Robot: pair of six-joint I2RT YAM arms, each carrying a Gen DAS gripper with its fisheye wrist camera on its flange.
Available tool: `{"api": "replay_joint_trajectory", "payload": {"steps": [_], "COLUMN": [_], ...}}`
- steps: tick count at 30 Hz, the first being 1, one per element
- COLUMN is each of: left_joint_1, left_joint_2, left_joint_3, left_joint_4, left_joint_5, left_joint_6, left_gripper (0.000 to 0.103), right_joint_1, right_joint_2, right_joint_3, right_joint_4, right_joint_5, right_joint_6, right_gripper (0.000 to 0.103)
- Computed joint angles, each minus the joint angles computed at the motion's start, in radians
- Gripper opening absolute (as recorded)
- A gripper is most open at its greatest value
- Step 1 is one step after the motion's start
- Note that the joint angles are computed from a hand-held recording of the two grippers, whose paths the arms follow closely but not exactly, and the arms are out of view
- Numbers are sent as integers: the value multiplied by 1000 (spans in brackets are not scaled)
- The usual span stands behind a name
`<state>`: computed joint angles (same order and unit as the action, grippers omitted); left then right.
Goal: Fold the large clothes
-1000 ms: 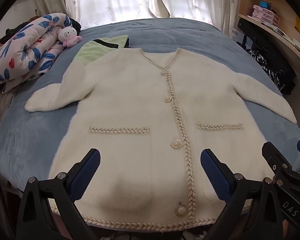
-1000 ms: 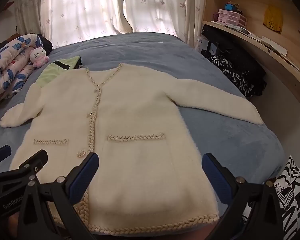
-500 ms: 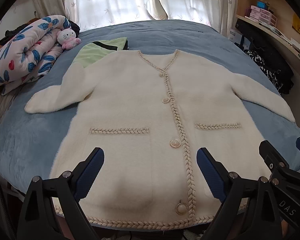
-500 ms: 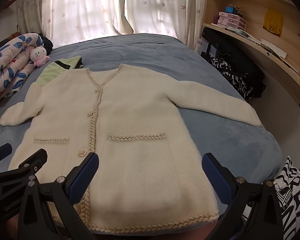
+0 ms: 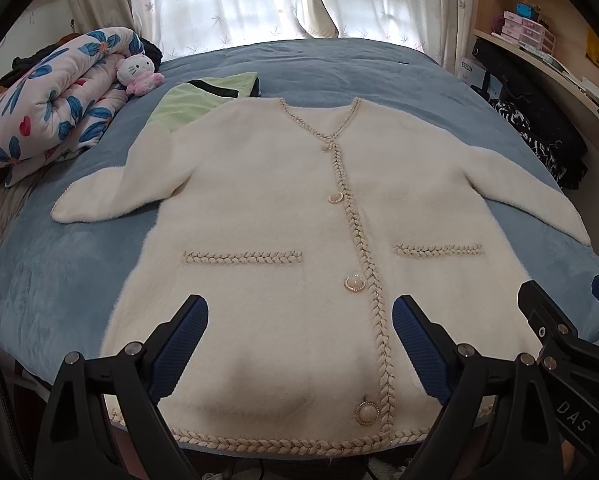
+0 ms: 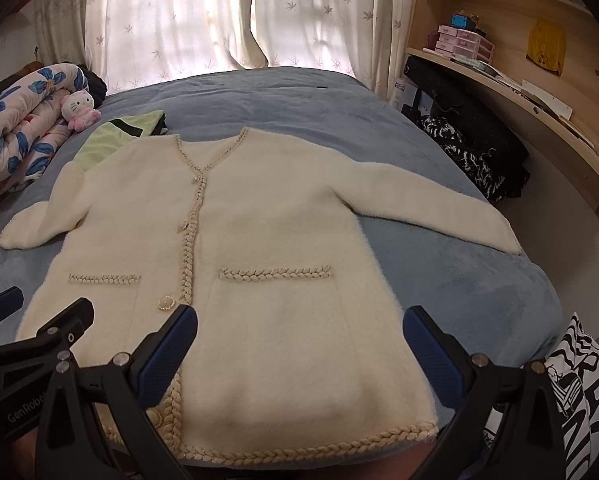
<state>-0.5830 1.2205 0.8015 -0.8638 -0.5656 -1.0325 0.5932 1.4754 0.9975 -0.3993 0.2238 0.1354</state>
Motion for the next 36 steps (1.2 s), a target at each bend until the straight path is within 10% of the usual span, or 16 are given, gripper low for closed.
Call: {"api": "replay_joint_trajectory", "payload": {"steps": [36], "left_joint_1": [4], "left_joint_2": [-9], "left_joint_3": [-20], "left_joint_4": [1], "left_joint_5": [5], "left_joint_6": [-7], "left_gripper": [92], "right_joint_1": [17], "right_joint_2": [8], "right_joint_3": [9], "right_joint_4": [-9], "right_joint_5": [14], "right_joint_6": [15], "right_gripper": [103]}}
